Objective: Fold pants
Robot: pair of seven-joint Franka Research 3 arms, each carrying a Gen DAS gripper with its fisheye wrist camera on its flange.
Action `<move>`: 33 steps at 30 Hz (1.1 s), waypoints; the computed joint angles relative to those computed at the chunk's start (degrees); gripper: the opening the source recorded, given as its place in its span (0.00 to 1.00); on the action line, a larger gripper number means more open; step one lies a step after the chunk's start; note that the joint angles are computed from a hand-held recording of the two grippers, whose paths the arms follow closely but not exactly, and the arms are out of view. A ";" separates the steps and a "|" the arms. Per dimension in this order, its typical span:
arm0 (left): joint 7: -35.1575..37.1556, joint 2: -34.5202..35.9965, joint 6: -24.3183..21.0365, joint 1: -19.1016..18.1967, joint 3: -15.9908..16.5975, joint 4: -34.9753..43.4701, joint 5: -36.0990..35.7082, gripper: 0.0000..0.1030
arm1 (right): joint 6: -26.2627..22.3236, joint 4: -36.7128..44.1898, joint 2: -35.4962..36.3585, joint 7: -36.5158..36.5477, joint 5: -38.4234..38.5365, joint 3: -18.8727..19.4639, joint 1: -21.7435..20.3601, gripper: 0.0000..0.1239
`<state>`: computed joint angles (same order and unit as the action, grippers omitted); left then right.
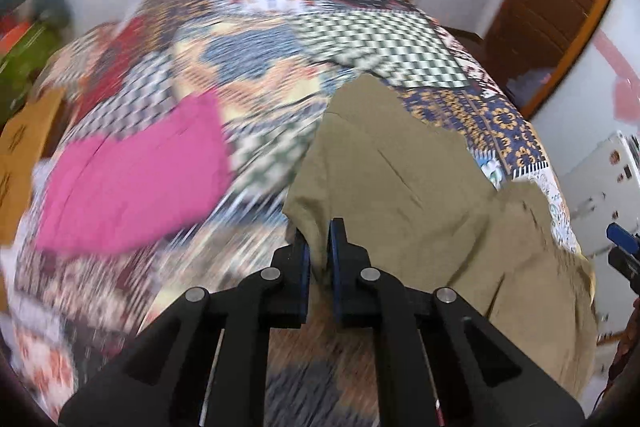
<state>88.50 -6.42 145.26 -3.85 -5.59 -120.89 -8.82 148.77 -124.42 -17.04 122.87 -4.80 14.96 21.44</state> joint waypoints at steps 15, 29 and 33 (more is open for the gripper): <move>-7.46 -25.89 -1.36 0.27 4.20 -23.30 3.81 0.05 | -3.30 0.09 1.02 -1.86 1.66 1.28 3.72 0.48; -0.96 -23.74 0.41 -4.53 7.25 -18.16 1.31 0.35 | -5.14 -0.97 2.96 -0.17 0.13 0.64 4.69 0.48; 1.94 -19.18 1.25 -6.88 7.38 -14.44 -1.75 0.42 | -5.08 -0.84 3.63 -0.99 0.49 0.00 4.72 0.48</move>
<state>90.44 -25.59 146.51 -10.73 1.79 -135.32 -10.57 143.68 -125.26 -13.41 121.89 -4.31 14.96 26.16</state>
